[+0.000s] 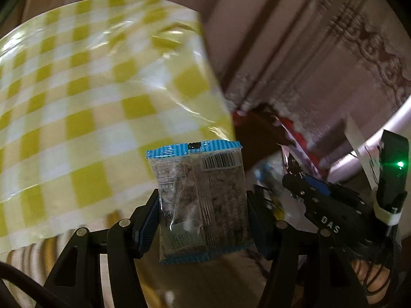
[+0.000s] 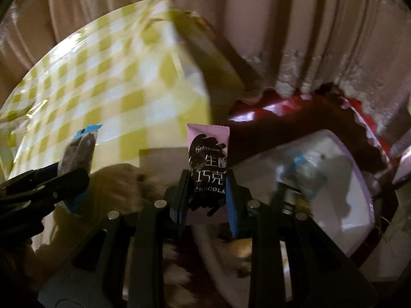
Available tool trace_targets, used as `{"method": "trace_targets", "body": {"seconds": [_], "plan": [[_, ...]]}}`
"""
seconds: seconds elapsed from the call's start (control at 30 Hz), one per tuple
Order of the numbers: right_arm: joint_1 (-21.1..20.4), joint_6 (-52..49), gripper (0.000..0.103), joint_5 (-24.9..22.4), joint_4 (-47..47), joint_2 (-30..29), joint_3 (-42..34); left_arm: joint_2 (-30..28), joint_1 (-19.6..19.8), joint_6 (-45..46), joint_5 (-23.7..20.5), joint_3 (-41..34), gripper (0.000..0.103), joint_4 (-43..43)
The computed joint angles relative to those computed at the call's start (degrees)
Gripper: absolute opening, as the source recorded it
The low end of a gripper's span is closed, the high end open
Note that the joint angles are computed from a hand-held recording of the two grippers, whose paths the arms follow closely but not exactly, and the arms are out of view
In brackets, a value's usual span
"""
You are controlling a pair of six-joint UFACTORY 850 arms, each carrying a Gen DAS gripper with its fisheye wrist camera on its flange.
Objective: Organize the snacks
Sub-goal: 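Carry the nut packet and chocolate bar over to the white box, then open both tools to drop the snacks into the white box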
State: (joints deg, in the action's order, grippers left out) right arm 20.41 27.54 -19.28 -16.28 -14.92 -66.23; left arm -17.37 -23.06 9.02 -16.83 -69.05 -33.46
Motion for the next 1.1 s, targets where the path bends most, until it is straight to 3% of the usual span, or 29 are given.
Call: {"method": "trace_targets", "body": {"seconds": [0.23,0.87,1.0,1.1], "plan": [[-2.57,8.05,0.03,-2.19,-9.04,2.26,3.2,-4.67,-2.86,11.88,-5.29,-4.94,0.063,-10.35],[-6.61,19.79,0.032,-6.22,-20.99,5.6,8.29,-11.1,-4.98,11.85,-12.39,-11.02,0.066,-12.12],[-6.32,21.54,0.037,-7.41,-22.84,6.21,8.8,-10.19,-4.44,14.18,-12.63,-9.52,0.068,-15.29],[-5.84,23.33,0.053,-8.26,-24.62,6.71,9.12,-9.12,-4.6,13.35,-12.1,-7.95,0.068,-14.85]]}}
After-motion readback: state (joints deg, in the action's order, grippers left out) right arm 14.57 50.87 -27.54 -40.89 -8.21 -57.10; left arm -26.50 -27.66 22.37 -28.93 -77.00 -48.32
